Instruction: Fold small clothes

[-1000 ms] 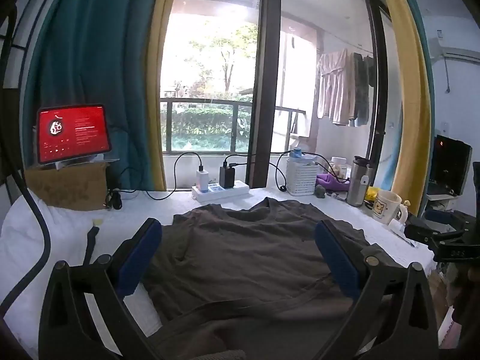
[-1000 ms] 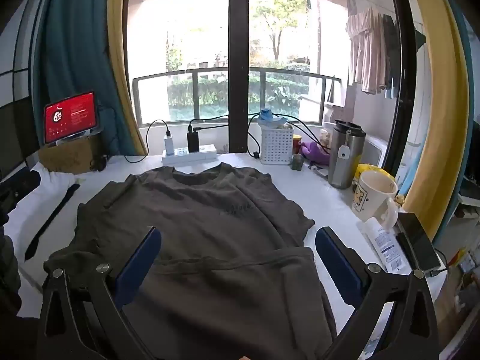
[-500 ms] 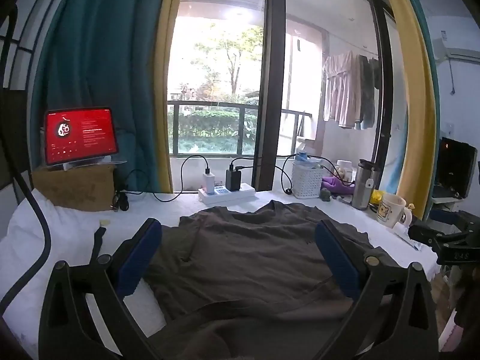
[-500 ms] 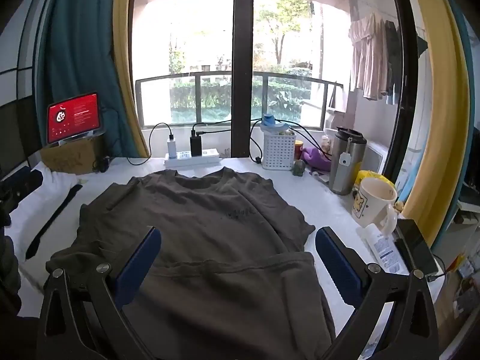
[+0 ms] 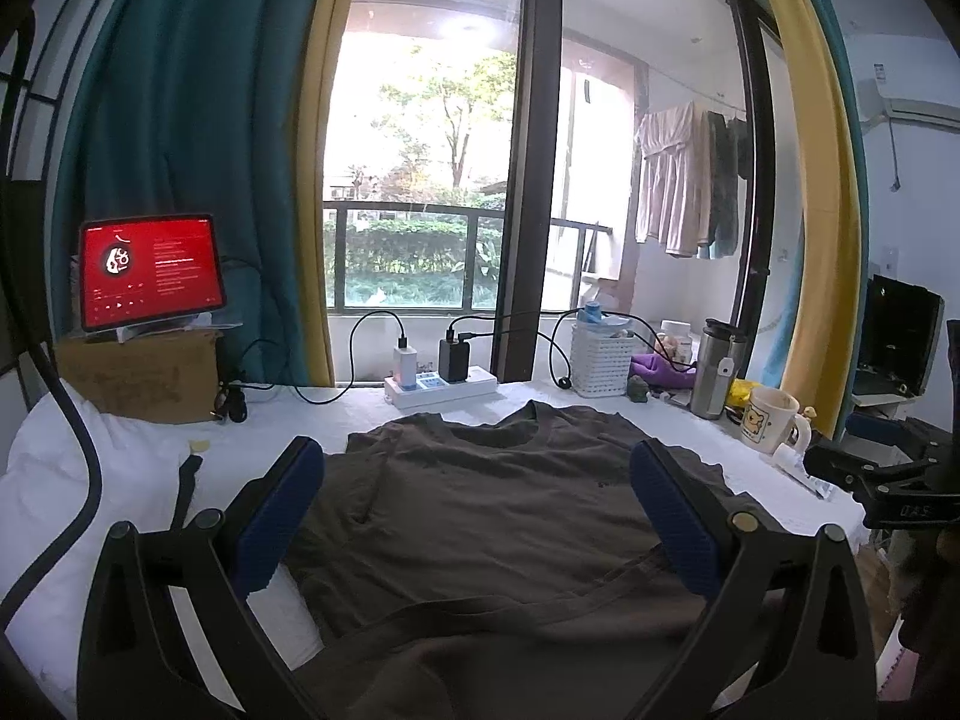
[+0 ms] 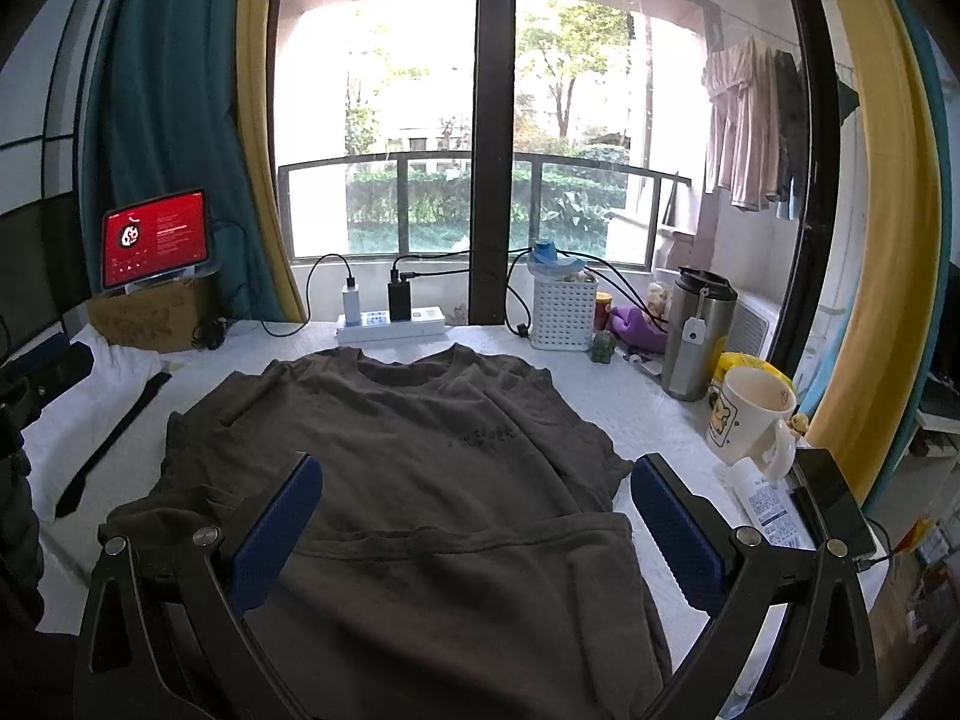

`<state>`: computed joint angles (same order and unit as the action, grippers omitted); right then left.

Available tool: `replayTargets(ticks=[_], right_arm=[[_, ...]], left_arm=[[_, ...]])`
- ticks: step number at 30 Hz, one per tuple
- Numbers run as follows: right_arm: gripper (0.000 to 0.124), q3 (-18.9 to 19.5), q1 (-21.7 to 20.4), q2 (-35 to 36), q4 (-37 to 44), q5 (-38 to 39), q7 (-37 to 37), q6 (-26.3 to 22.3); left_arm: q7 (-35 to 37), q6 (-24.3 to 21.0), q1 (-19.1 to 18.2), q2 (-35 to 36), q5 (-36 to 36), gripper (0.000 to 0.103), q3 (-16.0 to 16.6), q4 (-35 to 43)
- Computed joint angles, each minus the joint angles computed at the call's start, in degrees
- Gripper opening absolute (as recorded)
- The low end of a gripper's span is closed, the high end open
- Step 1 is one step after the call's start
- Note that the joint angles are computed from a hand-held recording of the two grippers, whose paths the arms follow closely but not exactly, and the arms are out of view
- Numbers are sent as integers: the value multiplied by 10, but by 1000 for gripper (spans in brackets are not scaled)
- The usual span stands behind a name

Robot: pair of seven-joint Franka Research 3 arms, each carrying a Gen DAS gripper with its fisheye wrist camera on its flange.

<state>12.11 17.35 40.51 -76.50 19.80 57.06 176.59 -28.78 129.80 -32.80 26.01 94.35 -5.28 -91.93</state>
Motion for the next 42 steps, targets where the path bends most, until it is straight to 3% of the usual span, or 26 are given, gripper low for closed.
replayTargets(ticks=[17,42], right_arm=[[103,-55,36,1,4,-29,62,0],[103,-25,14,3,9,-32,53,1]], left_arm=[[3,-7,-4,7,-3,101,2,6],[8,3,-2,8,-8,101,3,11]])
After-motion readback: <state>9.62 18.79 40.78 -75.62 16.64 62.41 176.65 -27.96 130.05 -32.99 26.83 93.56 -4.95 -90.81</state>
